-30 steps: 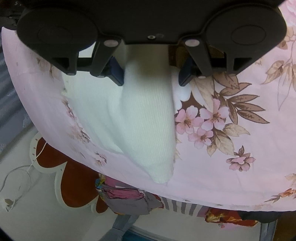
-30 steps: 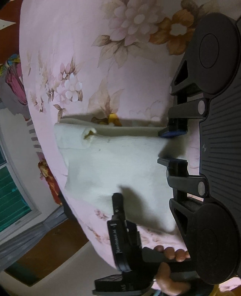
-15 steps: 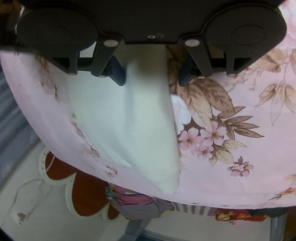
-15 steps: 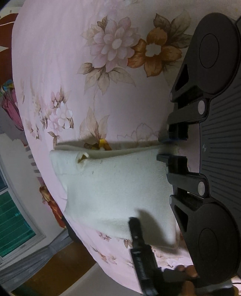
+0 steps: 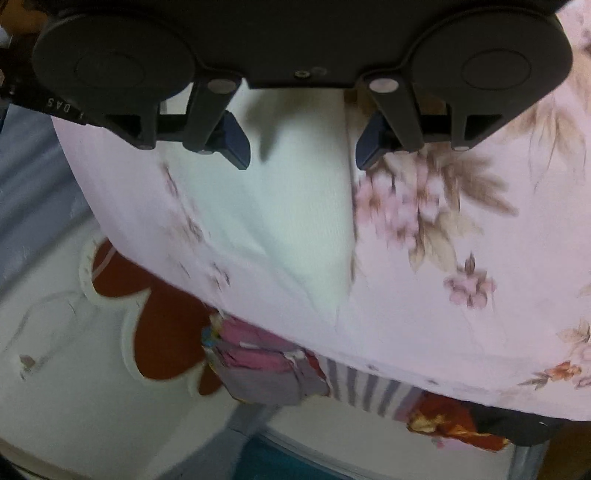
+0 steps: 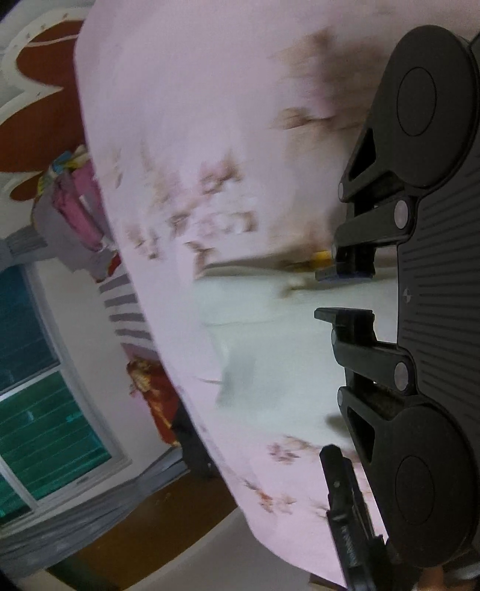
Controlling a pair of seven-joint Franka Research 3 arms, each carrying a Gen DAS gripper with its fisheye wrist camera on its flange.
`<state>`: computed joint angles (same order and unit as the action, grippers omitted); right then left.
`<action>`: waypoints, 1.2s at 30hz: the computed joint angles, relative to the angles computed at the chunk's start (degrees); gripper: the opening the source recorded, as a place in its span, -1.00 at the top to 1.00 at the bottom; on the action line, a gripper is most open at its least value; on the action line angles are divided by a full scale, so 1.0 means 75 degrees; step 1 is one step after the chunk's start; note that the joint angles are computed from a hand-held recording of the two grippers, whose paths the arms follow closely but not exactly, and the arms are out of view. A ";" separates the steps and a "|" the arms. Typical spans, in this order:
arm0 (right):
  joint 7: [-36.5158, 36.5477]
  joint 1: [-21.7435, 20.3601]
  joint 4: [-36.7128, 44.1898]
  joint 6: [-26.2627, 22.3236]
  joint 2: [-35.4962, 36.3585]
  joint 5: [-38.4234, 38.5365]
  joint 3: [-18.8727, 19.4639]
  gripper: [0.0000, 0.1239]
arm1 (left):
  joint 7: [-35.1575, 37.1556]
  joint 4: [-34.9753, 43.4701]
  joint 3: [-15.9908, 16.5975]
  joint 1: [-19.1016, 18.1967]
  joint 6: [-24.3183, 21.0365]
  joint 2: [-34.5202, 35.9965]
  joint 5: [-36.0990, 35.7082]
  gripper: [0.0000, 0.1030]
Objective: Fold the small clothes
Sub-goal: 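Grasp the end of the folded sweater with the right gripper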
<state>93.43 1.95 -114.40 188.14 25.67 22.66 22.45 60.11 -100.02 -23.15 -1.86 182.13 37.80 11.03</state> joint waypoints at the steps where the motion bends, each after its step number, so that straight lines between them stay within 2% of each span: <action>1: -0.0024 0.0049 0.0265 -0.0052 0.0174 -0.0058 -0.0090 0.60 | -0.0130 0.0365 0.0497 -0.0443 -0.0090 0.0126 0.0022 -0.18; 2: -0.0080 0.0018 0.0571 -0.0054 0.0407 -0.0116 -0.0085 0.40 | -0.0204 0.0696 0.0759 -0.0687 -0.0230 0.0279 0.0039 -0.18; 3: -0.0097 0.0126 0.0880 -0.0007 0.0627 -0.0146 -0.0222 -0.04 | -0.0179 0.1016 0.0755 -0.0707 -0.0393 0.0466 0.0040 -0.17; 4: -0.0088 0.0374 0.1165 0.0054 0.0813 -0.0164 -0.0507 -0.15 | -0.0144 0.1355 0.0736 -0.0720 -0.0546 0.0671 0.0021 -0.17; 5: -0.0136 0.0515 0.1532 0.0042 0.1055 -0.0250 -0.0677 -0.15 | -0.0120 0.1673 0.0753 -0.0763 -0.0683 0.0853 -0.0003 -0.16; 8: -0.0296 0.0445 0.2577 -0.0382 0.1751 -0.0364 -0.0641 -0.15 | 0.0081 0.2612 0.0648 -0.0787 -0.0992 0.1462 -0.0124 -0.11; 12: -0.0405 0.0690 0.4119 -0.1196 0.2700 -0.0210 -0.0933 -0.14 | 0.0120 0.3496 0.0820 -0.0959 -0.1185 0.2021 -0.0291 -0.04; 14: -0.0409 0.0822 0.4775 -0.1510 0.3117 -0.0064 -0.1086 -0.02 | 0.0181 0.3761 0.0800 -0.0953 -0.1306 0.2204 -0.0373 0.04; 15: -0.0314 0.0972 0.5134 -0.1790 0.3318 -0.0033 -0.1310 0.25 | 0.0268 0.3906 0.0728 -0.0913 -0.1429 0.2308 -0.0419 0.05; 16: -0.0172 0.1120 0.5467 -0.2066 0.3502 -0.0007 -0.1537 0.40 | 0.0375 0.4013 0.0660 -0.0878 -0.1547 0.2394 -0.0464 0.10; 18: 0.0101 0.1280 0.5925 -0.2421 0.3785 0.0085 -0.1784 0.41 | 0.0457 0.4040 0.0751 -0.0931 -0.1671 0.2437 -0.0511 0.21; 19: 0.0115 0.1275 0.6012 -0.2496 0.3850 0.0135 -0.1766 0.42 | 0.0504 0.3974 0.0816 -0.0953 -0.1619 0.2431 -0.0504 0.27; 20: 0.0017 0.1240 0.5994 -0.2464 0.3859 0.0179 -0.1678 0.53 | 0.0500 0.3835 0.0915 -0.0988 -0.1504 0.2377 -0.0487 0.33; 21: -0.0153 0.1238 0.5862 -0.2358 0.3798 0.0174 -0.1622 0.77 | 0.0519 0.3714 0.0919 -0.0969 -0.1354 0.2356 -0.0490 0.34; 23: -0.0286 0.1457 0.5436 -0.1896 0.3600 0.0071 -0.1851 0.86 | 0.0513 0.3550 0.1022 -0.1019 -0.1102 0.2311 -0.0424 0.36; 26: 0.0484 0.2270 0.5071 -0.1597 0.3513 -0.0519 -0.3046 0.90 | 0.0142 0.3630 0.1818 -0.1636 -0.1066 0.2197 -0.0110 0.36; 28: 0.0485 0.2262 0.5017 -0.1585 0.3504 -0.0341 -0.3050 0.90 | -0.0052 0.4076 0.2140 -0.1915 -0.1259 0.2369 0.0092 0.37; 29: 0.0608 0.2395 0.5034 -0.1668 0.3500 -0.0453 -0.3251 0.90 | -0.0143 0.4349 0.2290 -0.2014 -0.1384 0.2521 0.0184 0.33; 30: 0.0728 0.2499 0.5050 -0.1722 0.3507 -0.0561 -0.3413 0.90 | -0.0184 0.4724 0.2266 -0.1999 -0.1707 0.2735 0.0188 0.33; 31: 0.0790 0.2455 0.5003 -0.1687 0.3489 -0.0587 -0.3363 0.89 | -0.0099 0.4963 0.1994 -0.1829 -0.1904 0.2905 0.0103 0.32; 32: 0.0848 0.2401 0.4933 -0.1638 0.3457 -0.0586 -0.3292 0.89 | -0.0081 0.4949 0.1941 -0.1776 -0.1867 0.2917 0.0107 0.31; 36: 0.0923 0.2439 0.4853 -0.1703 0.3273 -0.0799 -0.3349 0.88 | -0.0189 0.4628 0.2153 -0.1903 -0.1836 0.2636 0.0346 0.31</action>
<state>100.35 20.24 -78.00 175.37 50.22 16.67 -2.66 58.69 -65.32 -7.01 -16.13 168.36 57.57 13.62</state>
